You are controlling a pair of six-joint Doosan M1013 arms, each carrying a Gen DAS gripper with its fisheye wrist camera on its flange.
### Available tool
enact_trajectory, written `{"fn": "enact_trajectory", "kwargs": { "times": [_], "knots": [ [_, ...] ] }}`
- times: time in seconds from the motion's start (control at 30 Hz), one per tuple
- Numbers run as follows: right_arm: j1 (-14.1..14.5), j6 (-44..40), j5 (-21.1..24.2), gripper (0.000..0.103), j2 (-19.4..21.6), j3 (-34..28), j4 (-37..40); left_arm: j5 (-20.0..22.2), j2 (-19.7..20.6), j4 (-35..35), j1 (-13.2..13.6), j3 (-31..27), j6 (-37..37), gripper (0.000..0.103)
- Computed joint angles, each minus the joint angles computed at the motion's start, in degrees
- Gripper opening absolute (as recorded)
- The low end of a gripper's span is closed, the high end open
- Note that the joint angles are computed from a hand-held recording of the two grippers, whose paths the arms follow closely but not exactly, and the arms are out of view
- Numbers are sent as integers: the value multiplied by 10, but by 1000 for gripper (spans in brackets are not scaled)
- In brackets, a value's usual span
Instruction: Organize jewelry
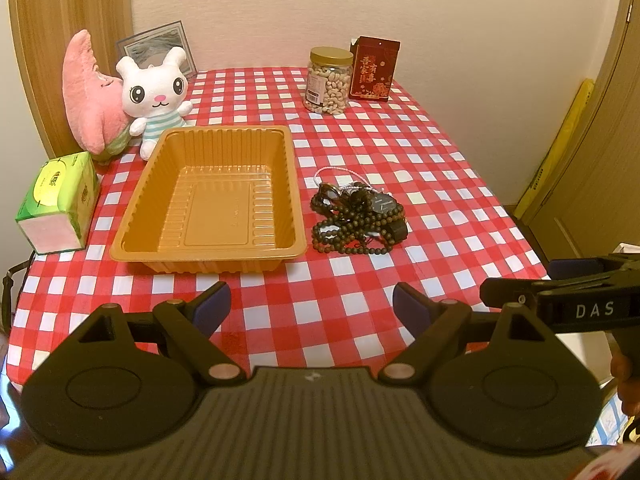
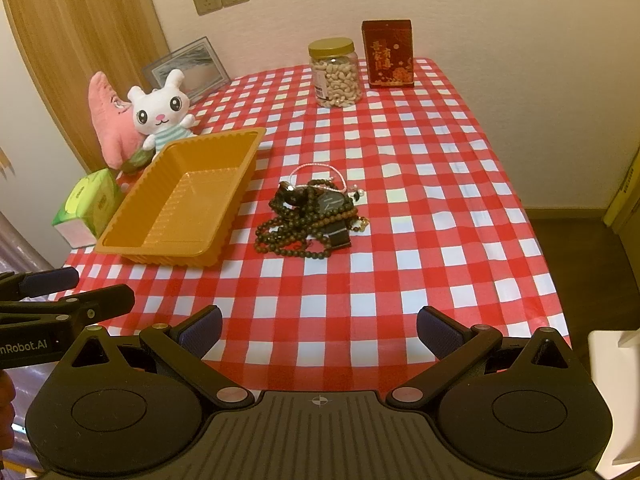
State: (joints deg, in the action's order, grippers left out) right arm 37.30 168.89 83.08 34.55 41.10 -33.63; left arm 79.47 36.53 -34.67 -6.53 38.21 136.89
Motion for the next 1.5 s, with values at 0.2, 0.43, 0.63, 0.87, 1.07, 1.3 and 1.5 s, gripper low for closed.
{"fn": "enact_trajectory", "kwargs": {
  "times": [0.2, 0.43, 0.63, 0.87, 1.07, 1.3, 1.5],
  "knots": [
    [1, -2, 2, 103, 1, -2, -3, 1, 1, -1, 1, -1, 0, 87],
    [1, -1, 2, 103, 1, -2, -3, 1, 1, -1, 1, -2, 0, 87],
    [2, -1, 2, 103, 1, -2, -4, 3, 2, -2, 1, -5, -1, 87],
    [2, -2, 2, 103, 1, -2, -4, 3, 2, -2, 1, -5, -2, 87],
    [2, -1, 1, 103, 0, 0, -5, 7, 3, -2, 0, -10, -5, 87],
    [2, 8, -10, 103, -3, 8, -9, 4, 4, -12, 4, -7, -18, 91],
    [-3, 32, -61, 103, -18, 49, -24, 1, 24, -2, 8, -28, -49, 91]
  ]
}}
